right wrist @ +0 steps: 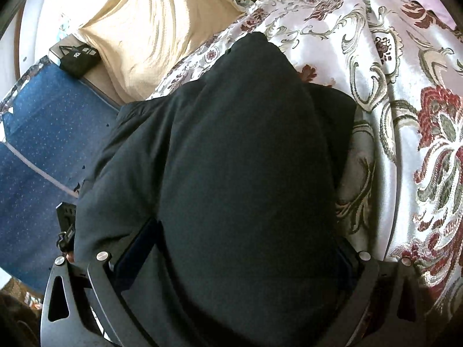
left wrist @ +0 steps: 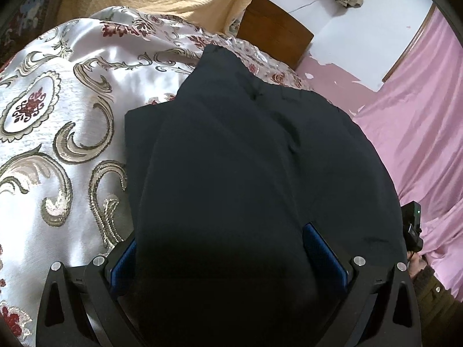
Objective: Fold large clothes
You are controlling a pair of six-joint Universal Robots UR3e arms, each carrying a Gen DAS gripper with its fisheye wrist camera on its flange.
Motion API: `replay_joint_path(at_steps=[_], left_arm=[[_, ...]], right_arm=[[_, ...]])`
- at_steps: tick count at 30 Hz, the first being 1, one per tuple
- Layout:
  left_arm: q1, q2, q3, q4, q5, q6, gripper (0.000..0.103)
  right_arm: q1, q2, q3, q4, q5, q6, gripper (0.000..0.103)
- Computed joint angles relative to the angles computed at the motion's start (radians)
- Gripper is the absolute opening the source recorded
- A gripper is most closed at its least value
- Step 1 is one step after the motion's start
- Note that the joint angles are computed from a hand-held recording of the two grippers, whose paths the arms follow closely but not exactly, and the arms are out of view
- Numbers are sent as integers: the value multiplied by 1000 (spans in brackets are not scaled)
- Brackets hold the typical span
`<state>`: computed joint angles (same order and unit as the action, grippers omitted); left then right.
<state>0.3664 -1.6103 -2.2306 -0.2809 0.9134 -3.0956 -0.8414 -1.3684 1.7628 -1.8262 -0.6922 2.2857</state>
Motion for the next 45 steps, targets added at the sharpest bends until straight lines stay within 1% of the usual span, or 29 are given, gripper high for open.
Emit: replay_joint_path(at_steps=[6,11,15,18,23,26,29,31,34,35,36,37,38,39,40,41,42,43,44,45], left_arm=[[-9,-6,13,-3,8,-8,103],[-9,-6,13,-4,6,-8,103],[-7,-7,12,-3,5,-5,103],[-5,-8,9,-1,-3,-4,103],[-2,-16,12,-3,-8,2,103],[-7,-19,19,-11,3,8,103],[-29,-28,38,-16,34,-10,103],[-48,-29,53,-26,56,-32,100],[-81,-27,93,-71,96,-71,88],[-93,-26,103,-74,111,-92,79],[-124,-14,115,-73,159,-135,70],[-145,-7,124,-73,194,-157,65],[-196,5,145,-74,272,-190,54],[-231,7,166,-80,325,-202,44],[-282,9,199,-97,399,-208,39],[-313,8,223,-112,443,-209,31],[-359,8,260,-138,507,-208,24],[-396,13,293,-167,557,-208,22],[-403,26,306,-187,572,-204,19],[-420,42,329,-216,593,-210,17]], right_arm=[[-26,-14,37,-16,4,-17,102],[-32,-25,61,-51,6,3,102],[-15,-31,53,-69,-25,53,102],[-1,-53,86,-138,-49,113,102],[9,-94,156,-248,-77,181,102],[8,-113,177,-274,-86,201,102],[7,-141,215,-319,-95,233,102],[20,-164,239,-365,-126,265,102],[36,-191,252,-387,-164,303,102],[36,-197,253,-384,-168,311,102],[34,-205,259,-383,-171,315,100],[35,-216,266,-386,-174,323,96],[35,-232,276,-388,-175,327,90],[34,-256,287,-389,-176,332,86],[30,-283,306,-391,-176,330,77],[28,-310,316,-390,-180,331,65],[25,-345,326,-385,-185,333,59],[16,-379,327,-361,-183,327,46],[9,-409,320,-330,-178,321,36],[0,-438,303,-286,-171,312,32]])
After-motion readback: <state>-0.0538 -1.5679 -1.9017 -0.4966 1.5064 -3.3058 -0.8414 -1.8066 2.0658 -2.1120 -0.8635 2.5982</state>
